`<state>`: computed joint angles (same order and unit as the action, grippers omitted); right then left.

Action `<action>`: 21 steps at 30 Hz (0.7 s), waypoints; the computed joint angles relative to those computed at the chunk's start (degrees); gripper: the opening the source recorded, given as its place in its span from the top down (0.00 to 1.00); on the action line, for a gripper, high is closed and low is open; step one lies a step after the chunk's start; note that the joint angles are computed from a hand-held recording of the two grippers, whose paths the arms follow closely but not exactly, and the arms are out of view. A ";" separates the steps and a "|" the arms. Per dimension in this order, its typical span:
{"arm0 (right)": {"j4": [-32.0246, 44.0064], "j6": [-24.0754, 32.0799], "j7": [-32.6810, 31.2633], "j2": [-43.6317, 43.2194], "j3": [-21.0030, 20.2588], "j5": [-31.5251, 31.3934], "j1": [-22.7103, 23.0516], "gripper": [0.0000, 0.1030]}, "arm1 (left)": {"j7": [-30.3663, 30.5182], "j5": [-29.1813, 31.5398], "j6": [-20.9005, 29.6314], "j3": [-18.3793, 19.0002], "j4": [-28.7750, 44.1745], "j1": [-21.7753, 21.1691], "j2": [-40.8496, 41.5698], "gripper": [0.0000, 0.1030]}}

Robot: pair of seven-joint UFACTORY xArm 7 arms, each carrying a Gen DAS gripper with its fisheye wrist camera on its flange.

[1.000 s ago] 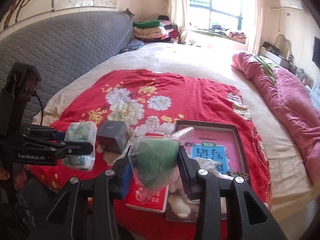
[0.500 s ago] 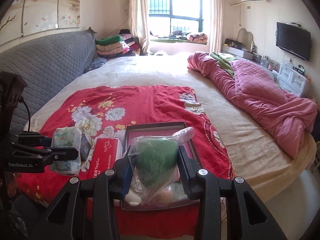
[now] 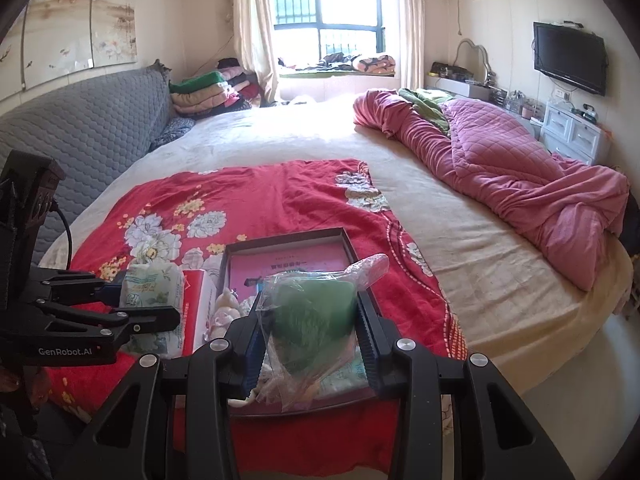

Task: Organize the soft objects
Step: 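Lower both items into the tray and open both tools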

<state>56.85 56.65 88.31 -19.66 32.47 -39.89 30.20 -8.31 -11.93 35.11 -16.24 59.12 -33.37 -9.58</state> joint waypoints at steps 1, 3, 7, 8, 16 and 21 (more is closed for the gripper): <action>-0.80 -0.82 0.09 -0.13 -0.41 0.27 0.06 0.59 | -0.17 0.23 -0.22 -0.20 0.41 -0.05 1.06 0.56; -2.26 -2.50 0.20 -0.36 -1.20 0.96 0.05 0.59 | -0.38 1.23 -0.02 -0.59 1.77 -0.15 3.53 0.56; -4.81 -6.62 -0.48 0.14 -2.86 1.96 -0.54 0.59 | -0.59 2.76 0.83 -1.02 4.87 -0.58 8.31 0.56; -5.19 -7.42 -0.71 0.54 -3.07 1.93 -0.79 0.59 | -0.60 3.13 1.26 -1.07 5.59 -0.69 9.29 0.56; -7.75 -14.41 -5.49 4.52 -7.04 4.38 -1.72 0.59 | -0.81 5.58 3.12 -0.95 10.16 -1.49 15.66 0.56; -8.77 -17.49 -6.97 6.80 -8.53 4.73 -2.19 0.59 | -0.96 6.62 3.71 -0.71 11.78 -1.68 17.51 0.56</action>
